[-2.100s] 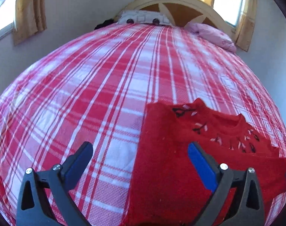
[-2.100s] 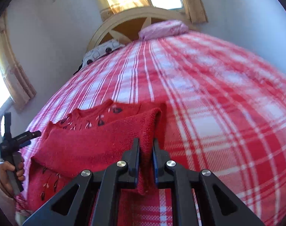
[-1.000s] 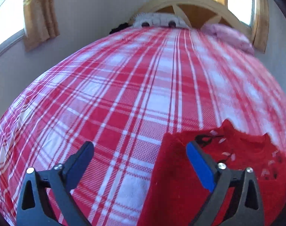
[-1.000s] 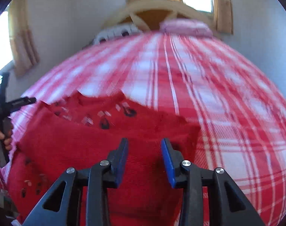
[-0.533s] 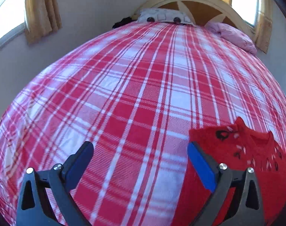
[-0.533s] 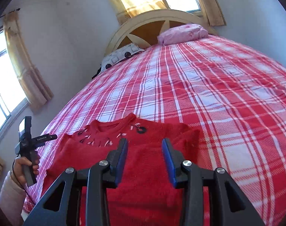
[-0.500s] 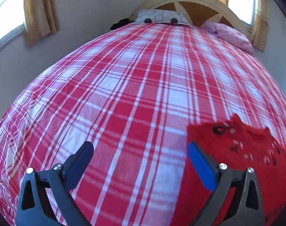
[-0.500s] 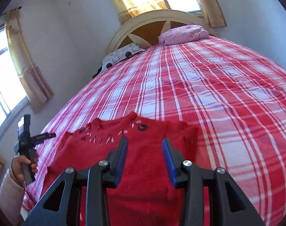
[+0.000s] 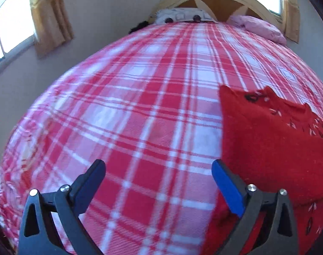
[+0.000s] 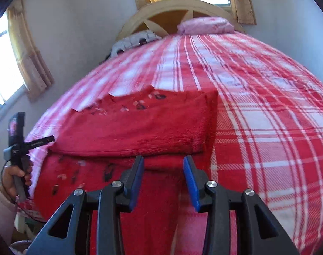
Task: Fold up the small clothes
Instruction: 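Grasp the sweater hem with both tools and lift it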
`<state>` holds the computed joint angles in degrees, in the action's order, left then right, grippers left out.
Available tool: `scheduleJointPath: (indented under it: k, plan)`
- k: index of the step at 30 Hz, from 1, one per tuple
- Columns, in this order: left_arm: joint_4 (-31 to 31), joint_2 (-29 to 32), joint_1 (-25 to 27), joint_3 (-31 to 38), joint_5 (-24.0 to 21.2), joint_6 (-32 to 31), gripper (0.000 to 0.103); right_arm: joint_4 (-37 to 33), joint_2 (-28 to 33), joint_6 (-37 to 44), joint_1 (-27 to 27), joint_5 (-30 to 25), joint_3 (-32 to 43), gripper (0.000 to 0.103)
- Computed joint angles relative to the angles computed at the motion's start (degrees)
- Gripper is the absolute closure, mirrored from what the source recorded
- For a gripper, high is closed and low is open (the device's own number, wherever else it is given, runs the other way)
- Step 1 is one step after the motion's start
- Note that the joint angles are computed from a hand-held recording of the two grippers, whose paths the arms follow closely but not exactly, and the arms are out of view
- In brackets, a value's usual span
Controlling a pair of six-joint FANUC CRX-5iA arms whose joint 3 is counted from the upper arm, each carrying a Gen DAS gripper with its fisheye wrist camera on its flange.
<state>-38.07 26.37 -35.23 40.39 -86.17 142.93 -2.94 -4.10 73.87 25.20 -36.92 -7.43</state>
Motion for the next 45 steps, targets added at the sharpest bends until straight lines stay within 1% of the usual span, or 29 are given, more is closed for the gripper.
scheduleJointPath:
  k: [1, 2, 3, 5, 7, 9, 11, 13, 14, 15, 17, 19, 20, 22, 23, 25, 27, 28, 30, 33, 35, 38, 42, 43, 44, 45]
  plan:
    - [-1.01, -1.18, -0.53, -1.21, -0.18, 0.55, 0.001, -0.30, -1.43, 0.14, 0.03, 0.32, -0.96, 0.063]
    - [-0.92, -3.49, -0.79, -3.94, 1.02, 1.45, 0.001, -0.69, -2.85, 0.24, 0.08, 0.45, -1.86, 0.062]
    - [-0.09, -5.78, -0.72, -7.22, 3.44, 2.42, 0.001, -1.21, -4.63, 0.30, 0.08, 0.31, -2.93, 0.061]
    - [3.38, -11.22, -0.50, -14.89, 10.56, 3.54, 0.001, -2.82, -8.36, 0.94, -0.01, -0.66, -5.03, 0.056]
    - [7.68, -15.61, -0.02, -21.56, 16.69, 2.65, 0.001, -5.64, -11.58, 3.13, -0.19, -3.49, -6.36, 0.054]
    - [12.13, -18.97, 0.26, -27.07, 21.02, 1.60, 0.001, -6.90, -13.89, 4.23, 0.26, -6.32, -7.64, 0.054]
    - [15.88, -21.25, 0.02, -31.23, 24.12, 1.46, 0.001, -5.20, -15.96, 2.76, 2.02, -8.72, -9.76, 0.054]
    - [17.64, -23.01, -0.77, -34.49, 26.60, 3.03, 0.001, -1.77, -18.29, -1.18, 4.66, -9.90, -13.11, 0.054]
    - [18.50, -23.67, -1.24, -36.20, 27.97, 3.87, 0.001, -1.84, -18.98, -1.98, 5.05, -10.45, -14.05, 0.054]
    - [19.28, -23.79, -1.55, -36.88, 28.34, 3.77, 0.001, -2.28, -19.83, -3.30, 5.43, -11.10, -15.30, 0.054]
    - [21.60, -22.76, -2.09, -36.86, 27.40, 2.15, 0.001, -3.09, -21.49, -5.80, 5.88, -11.47, -17.27, 0.054]
    - [23.90, -21.89, -2.58, -36.90, 26.76, -0.37, 0.001, -6.85, -22.47, -5.86, 5.19, -13.11, -17.87, 0.054]
    - [24.73, -21.45, -2.86, -36.95, 26.58, -1.23, 0.001, -6.75, -22.84, -6.39, 5.63, -13.91, -18.24, 0.054]
    - [26.95, -20.78, -3.10, -37.58, 26.68, -2.17, 0.001, -2.79, -24.77, -10.36, 8.93, -15.00, -20.39, 0.054]
    - [28.69, -20.57, -2.93, -38.37, 27.48, -2.42, 0.001, -2.40, -25.24, -11.19, 9.53, -15.46, -20.86, 0.054]
    - [33.87, -19.99, -2.17, -40.19, 29.21, -3.71, 0.001, -4.00, -25.94, -12.17, 9.41, -16.28, -21.50, 0.054]
    - [38.42, -18.90, -1.78, -41.21, 30.05, -6.05, 0.005, -6.95, -25.55, -11.79, 8.09, -17.00, -21.31, 0.054]
    - [38.96, -18.32, -2.09, -40.89, 29.74, -6.43, 0.005, -8.66, -25.12, -11.52, 7.40, -17.73, -21.11, 0.054]
    - [38.30, -16.98, -3.21, -39.26, 28.12, -6.67, 0.005, -9.38, -24.91, -11.89, 7.65, -18.34, -21.21, 0.054]
    - [38.61, -15.88, -4.02, -38.44, 27.43, -7.36, 0.005, -8.05, -24.52, -13.13, 9.14, -19.17, -21.56, 0.054]
    - [40.39, -15.88, -3.57, -39.52, 28.60, -7.40, 0.005, -8.60, -23.90, -13.11, 8.81, -19.42, -21.45, 0.054]
    - [43.23, -16.28, -2.79, -41.53, 30.87, -7.28, 0.005, -11.91, -22.54, -12.01, 7.02, -19.61, -20.97, 0.054]
    - [44.04, -16.34, -3.16, -42.06, 31.73, -6.76, 0.005, -15.64, -21.47, -10.52, 5.34, -20.47, -20.50, 0.054]
    - [44.32, -18.36, -3.57, -44.37, 32.30, -6.68, 0.006, -15.85, -21.40, -10.41, 5.43, -20.55, -20.43, 0.054]
    - [45.11, -18.62, -3.49, -45.03, 33.05, -7.34, 0.010, -15.14, -21.47, -10.91, 6.08, -20.40, -20.51, 0.054]
    - [46.42, -19.18, -3.31, -46.10, 34.26, -8.44, 0.017, -14.38, -21.68, -11.25, 6.71, -20.29, -20.59, 0.056]
